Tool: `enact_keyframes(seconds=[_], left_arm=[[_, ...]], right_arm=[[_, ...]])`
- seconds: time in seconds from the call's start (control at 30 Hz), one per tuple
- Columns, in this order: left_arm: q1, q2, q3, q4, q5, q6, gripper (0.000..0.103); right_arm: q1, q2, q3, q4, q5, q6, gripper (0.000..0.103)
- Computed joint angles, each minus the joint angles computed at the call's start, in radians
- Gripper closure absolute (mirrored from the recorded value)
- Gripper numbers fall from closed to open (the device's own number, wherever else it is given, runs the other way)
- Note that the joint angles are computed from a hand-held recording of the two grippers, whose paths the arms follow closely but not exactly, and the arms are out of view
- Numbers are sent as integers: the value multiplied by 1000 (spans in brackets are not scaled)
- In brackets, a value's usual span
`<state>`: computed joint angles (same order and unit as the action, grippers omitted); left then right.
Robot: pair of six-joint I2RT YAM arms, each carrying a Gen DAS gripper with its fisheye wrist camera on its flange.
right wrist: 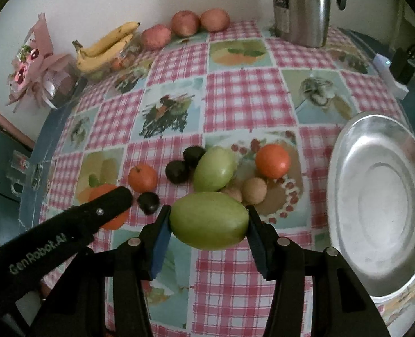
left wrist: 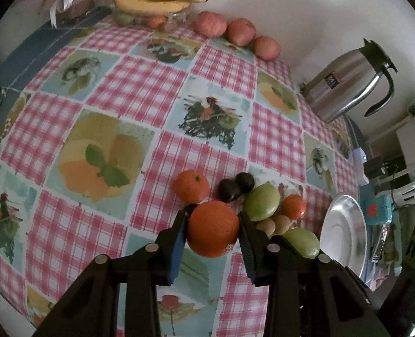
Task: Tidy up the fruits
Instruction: 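Carry the green pear in the right tool over the steel plate while the left carries the orange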
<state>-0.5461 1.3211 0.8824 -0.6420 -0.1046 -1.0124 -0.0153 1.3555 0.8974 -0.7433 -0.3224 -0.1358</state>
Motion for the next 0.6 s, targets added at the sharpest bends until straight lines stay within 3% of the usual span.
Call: enact_keyframes(seconds=[0.6], left_arm=[[-118,208,215,4,-16,50,65]], right_arm=[[-262,77,68,12,35,8,50]])
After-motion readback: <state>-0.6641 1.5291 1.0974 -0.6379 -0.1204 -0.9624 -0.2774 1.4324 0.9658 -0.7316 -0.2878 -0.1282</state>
